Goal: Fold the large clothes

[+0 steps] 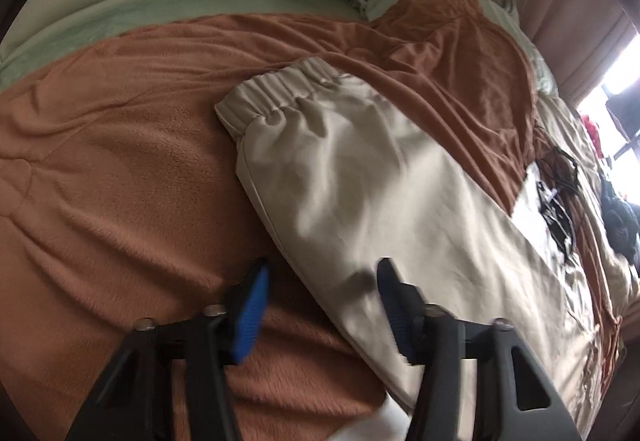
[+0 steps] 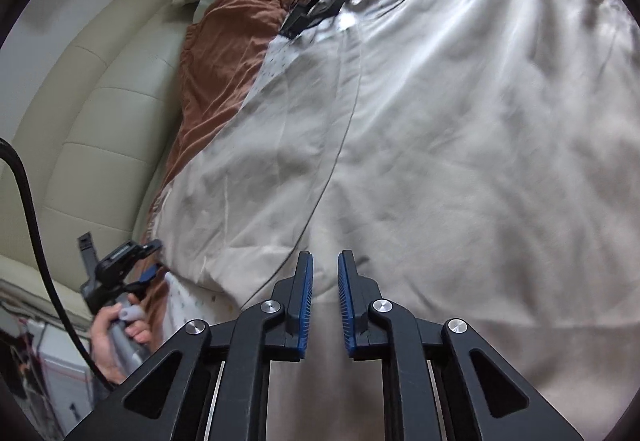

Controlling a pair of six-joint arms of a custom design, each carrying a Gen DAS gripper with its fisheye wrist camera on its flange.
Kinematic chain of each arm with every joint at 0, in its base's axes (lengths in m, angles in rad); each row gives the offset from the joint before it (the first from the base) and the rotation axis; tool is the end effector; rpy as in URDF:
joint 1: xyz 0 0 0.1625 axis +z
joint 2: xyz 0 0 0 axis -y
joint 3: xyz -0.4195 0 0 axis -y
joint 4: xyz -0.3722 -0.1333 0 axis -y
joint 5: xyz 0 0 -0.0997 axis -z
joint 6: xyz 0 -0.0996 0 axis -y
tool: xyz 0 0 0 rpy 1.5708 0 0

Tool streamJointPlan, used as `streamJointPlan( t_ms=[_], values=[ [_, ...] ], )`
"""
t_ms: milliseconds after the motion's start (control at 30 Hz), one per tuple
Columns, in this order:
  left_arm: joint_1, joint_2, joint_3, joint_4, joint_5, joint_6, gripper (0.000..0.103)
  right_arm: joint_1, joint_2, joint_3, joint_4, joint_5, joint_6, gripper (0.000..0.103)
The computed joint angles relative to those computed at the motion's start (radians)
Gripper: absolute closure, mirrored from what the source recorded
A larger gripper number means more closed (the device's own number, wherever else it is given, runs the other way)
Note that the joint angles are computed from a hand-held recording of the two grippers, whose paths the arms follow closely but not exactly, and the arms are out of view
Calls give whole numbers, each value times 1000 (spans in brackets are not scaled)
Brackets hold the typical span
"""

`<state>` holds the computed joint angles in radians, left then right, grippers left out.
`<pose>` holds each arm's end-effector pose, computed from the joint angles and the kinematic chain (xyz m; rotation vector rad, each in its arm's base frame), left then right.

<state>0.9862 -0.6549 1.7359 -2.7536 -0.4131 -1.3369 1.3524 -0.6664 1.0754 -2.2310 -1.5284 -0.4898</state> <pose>-0.1500 -0.6335 0.0599 -0.8937 2.0594 -1.2673 -0.0375 -0.8035 0.2022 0.4235 -3.0406 0.3862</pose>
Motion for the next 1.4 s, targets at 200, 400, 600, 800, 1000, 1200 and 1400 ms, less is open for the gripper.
streamJointPlan(
  t_ms=[200,400,600,800,1000,1200,1400],
  values=[
    [-12,20,-44,2,77,101,95,-4,2,15,71,44,1,92],
    [-101,29,-90,-199,152,382,97,2,5,58,55,29,-23,94],
    [-194,92,-250,-369,164,712,100,4,39,-15,174,29,-28,98],
    [-266,167,-422,-398,152,889,100,2,-35,6,144,40,5,98],
    [-314,263,-606,-318,121,956,100,-18,-162,93,49,32,-18,95],
    [-349,346,-750,-219,66,955,100,-66,-285,180,-22,43,-50,65],
    [-368,444,-921,-84,13,946,100,-142,-385,219,-9,67,-70,65]
  ],
)
